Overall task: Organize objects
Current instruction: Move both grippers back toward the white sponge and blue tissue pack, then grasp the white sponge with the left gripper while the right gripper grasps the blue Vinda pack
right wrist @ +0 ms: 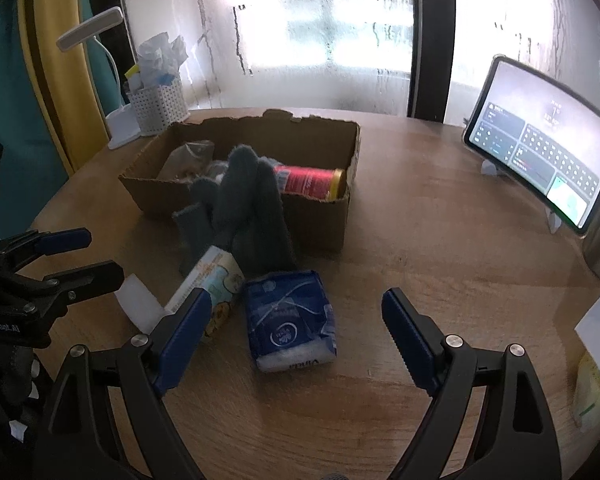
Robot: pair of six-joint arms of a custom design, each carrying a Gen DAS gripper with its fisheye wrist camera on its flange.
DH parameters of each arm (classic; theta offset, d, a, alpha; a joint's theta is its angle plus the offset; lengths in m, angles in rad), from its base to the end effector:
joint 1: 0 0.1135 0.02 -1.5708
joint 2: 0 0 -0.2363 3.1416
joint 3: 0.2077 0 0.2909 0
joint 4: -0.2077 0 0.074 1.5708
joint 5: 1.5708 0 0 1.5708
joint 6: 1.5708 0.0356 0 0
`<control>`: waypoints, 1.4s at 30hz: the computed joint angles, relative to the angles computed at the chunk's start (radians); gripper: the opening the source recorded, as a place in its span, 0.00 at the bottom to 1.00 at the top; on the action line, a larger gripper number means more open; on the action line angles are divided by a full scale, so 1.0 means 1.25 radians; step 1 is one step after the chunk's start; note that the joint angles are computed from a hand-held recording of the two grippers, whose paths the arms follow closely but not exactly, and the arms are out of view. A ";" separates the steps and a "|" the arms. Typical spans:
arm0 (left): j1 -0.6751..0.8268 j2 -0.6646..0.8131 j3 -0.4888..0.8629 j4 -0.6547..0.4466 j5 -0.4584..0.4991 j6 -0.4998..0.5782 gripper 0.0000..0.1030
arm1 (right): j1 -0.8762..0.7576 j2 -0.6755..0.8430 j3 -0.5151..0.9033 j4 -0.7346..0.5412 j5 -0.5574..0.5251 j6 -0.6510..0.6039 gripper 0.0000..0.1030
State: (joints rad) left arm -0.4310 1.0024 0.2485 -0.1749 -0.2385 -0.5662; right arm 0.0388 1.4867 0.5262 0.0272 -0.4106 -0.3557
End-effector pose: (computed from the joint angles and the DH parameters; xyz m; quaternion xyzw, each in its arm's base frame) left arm 0.1910 -0.0786 0.0746 -0.1011 0.9375 -0.0507 0.3291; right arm 0.2752 0.0249 0.0644 -0.2448 0.8991 0.1428 0.3335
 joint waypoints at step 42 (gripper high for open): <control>-0.023 0.290 0.041 0.171 -0.007 0.025 0.75 | 0.039 0.204 0.049 0.088 0.048 0.001 0.78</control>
State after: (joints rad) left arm -0.4600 1.3646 0.2996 0.0384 -0.2478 -0.5350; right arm 0.0875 1.7415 0.5875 0.1369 -0.3506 -0.3549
